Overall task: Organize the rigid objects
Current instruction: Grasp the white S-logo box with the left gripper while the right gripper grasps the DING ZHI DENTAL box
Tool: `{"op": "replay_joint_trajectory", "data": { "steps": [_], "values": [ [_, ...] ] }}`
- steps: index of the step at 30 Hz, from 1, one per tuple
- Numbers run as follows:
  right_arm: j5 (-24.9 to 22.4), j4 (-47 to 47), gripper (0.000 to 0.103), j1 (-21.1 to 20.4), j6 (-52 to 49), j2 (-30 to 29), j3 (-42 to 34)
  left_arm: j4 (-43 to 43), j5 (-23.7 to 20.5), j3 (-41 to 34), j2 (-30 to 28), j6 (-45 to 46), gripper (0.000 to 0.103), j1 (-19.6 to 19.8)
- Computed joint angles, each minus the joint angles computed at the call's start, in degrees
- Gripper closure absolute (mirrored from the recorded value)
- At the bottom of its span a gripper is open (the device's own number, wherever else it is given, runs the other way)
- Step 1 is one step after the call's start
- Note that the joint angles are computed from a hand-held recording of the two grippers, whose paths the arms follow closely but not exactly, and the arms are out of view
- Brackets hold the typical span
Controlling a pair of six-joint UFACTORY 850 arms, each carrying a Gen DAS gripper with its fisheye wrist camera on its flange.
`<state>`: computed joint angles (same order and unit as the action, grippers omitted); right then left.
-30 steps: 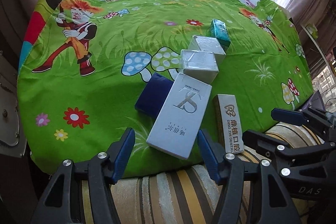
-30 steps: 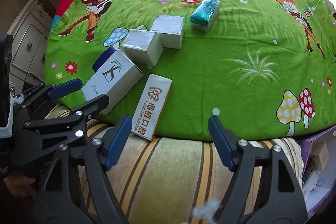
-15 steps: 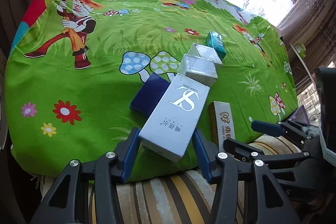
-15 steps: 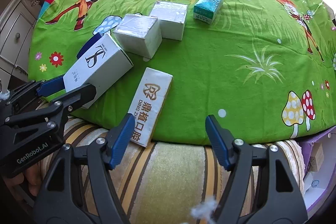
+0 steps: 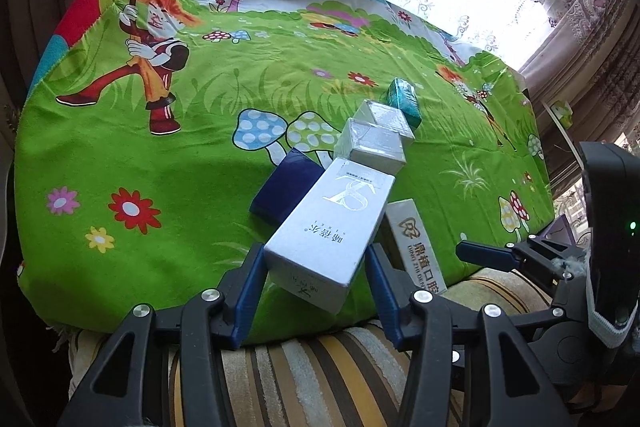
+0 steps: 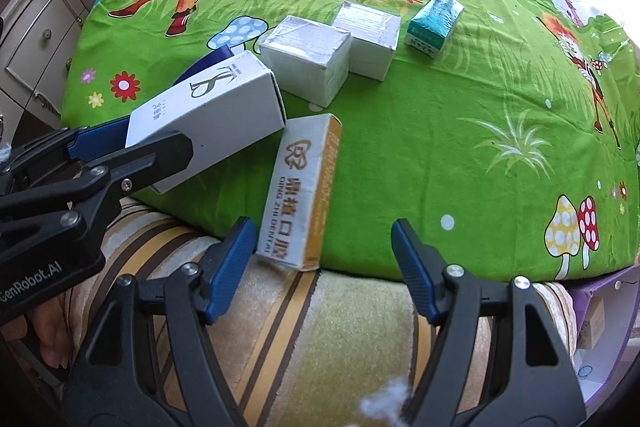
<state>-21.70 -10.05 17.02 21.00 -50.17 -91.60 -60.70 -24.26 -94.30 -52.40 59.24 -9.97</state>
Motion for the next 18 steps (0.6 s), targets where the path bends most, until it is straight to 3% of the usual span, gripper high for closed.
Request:
{"op": "replay_joint_trajectory", "data": {
  "steps": [9,13,14,18],
  "values": [
    [-3.3,-0.9,0.03,0.4,-0.7,-2.2,-3.0,6.8,0.8,-1.1,-0.6,-4.5,0.04,-1.0],
    [-3.0,-1.6,0.03,0.2,-0.2,-2.9,-3.6,17.3,2.7,-2.5,-1.3,-13.6,0.039,-2.3],
    [-2.5,-1.5,0.031,0.2,-0.4,-2.8,-3.4,18.9,3.5,-2.5,-1.2,-14.8,0.039,-2.6],
    [-0.7,0.2,0.054,0.1,-3.0,-2.6,-3.1,17.7,5.2,-1.2,-0.3,-12.1,0.049,-3.0]
  ]
}}
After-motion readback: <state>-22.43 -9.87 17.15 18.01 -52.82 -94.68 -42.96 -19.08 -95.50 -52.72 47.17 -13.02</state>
